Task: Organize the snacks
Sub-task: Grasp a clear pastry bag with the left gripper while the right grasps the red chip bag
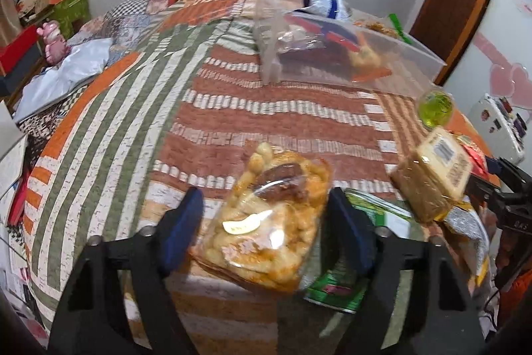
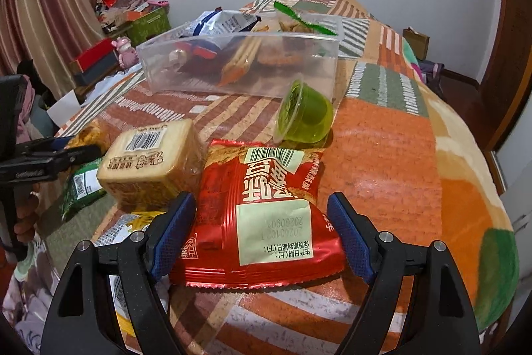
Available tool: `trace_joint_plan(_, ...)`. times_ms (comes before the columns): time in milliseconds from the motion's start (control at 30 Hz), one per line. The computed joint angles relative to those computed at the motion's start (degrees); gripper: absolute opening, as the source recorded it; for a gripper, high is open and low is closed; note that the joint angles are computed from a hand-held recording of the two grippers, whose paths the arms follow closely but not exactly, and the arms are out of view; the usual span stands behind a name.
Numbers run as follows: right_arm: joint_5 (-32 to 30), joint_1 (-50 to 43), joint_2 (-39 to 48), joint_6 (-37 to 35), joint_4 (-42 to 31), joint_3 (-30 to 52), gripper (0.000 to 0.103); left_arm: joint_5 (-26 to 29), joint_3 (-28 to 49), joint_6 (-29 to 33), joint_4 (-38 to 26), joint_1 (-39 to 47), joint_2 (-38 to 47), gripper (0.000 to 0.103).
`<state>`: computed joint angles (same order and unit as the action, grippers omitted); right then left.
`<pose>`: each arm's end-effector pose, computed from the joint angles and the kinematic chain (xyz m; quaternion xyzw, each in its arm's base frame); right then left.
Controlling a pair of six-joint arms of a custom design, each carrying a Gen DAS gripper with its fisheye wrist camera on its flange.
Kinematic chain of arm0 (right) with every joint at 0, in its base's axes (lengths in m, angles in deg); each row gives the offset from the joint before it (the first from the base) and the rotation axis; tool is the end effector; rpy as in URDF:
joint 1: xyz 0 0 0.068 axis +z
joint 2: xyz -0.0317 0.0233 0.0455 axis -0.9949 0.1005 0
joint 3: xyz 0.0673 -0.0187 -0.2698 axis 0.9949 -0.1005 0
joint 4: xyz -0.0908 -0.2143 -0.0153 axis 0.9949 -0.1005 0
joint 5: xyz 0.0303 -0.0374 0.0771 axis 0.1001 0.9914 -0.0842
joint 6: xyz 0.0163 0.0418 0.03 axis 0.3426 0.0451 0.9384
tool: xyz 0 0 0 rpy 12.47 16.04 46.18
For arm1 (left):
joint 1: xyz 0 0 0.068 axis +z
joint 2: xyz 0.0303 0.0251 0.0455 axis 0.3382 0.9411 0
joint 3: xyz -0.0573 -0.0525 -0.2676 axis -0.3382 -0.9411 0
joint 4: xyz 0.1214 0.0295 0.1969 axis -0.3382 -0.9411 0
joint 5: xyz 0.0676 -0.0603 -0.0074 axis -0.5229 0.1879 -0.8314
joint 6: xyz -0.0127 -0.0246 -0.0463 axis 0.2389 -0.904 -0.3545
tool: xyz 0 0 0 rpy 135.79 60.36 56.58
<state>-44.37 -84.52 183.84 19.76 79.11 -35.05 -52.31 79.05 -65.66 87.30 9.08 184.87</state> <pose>0.2942 0.0133 0.1675 -0.2172 0.9072 0.1507 0.3272 0.3017 -0.0557 0.1364 -0.0559 0.9445 -0.0611 0.3179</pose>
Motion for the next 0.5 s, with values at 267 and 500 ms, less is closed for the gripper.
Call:
trace_joint_plan(267,-4.3,-2.2,0.1,0.0,0.2,-0.2,0.070,-0.8,-0.9,0.3,0.8,-0.8,-0.7,0.048)
trace_joint_plan(500,-7.2,-4.0,-1.6,-0.2,-1.4,-0.7,0.067,-1.9,-1.3,0.8,0.5,-2.0,-3.4,0.047)
